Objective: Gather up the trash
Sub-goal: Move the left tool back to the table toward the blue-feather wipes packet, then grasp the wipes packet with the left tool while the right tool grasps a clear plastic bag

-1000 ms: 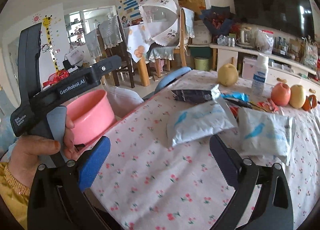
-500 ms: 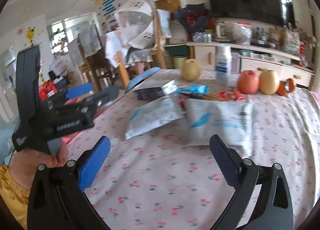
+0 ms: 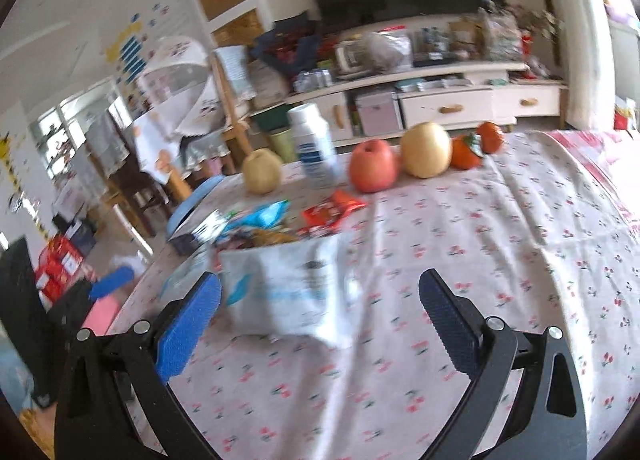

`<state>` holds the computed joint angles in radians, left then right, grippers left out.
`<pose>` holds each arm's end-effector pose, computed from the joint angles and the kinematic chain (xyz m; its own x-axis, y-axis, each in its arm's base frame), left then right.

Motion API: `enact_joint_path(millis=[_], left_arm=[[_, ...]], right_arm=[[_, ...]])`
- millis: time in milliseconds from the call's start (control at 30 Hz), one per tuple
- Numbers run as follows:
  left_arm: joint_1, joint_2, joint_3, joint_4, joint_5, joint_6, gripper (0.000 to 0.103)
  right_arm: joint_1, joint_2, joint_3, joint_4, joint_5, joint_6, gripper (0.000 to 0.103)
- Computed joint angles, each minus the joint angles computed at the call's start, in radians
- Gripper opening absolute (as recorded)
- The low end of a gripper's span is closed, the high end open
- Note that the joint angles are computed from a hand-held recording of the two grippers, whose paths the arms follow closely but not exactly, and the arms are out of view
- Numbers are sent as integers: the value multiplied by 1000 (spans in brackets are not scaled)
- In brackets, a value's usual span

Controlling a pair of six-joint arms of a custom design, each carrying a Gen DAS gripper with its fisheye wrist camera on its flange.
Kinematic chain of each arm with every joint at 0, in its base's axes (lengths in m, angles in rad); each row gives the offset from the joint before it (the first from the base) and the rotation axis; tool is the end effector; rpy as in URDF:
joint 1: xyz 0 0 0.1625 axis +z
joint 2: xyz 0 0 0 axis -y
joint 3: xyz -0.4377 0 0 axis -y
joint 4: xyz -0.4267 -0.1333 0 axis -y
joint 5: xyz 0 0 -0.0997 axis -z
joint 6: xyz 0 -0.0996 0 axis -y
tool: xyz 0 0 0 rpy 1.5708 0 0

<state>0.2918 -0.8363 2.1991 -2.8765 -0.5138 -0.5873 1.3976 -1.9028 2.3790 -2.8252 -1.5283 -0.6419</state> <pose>-0.3947 -0.3483 0.0153 -0.6079 0.2446 -0.7554 0.7440 0.5078 -0.4343 0.0704 -0.3955 0.3798 -0.8659 -0.3056 0.3961 -0.4940 0.6474 -0.5804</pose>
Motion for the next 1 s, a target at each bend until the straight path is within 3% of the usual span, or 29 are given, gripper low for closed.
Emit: enact_joint_path(millis=[167, 400, 767, 1000], left_arm=[[20, 56, -77, 35, -71, 186, 94], [94, 108, -228, 242, -117, 379, 94], [178, 150, -375, 487, -202, 459, 95], [199, 170, -402, 476, -226, 417, 94]], right_arm=[[-44, 58, -86, 100, 8, 77, 98], [-32, 133, -149, 134, -22, 62, 98], [-36, 161, -181, 196, -18, 59, 98], [-37, 157, -190, 219, -21, 69, 98]])
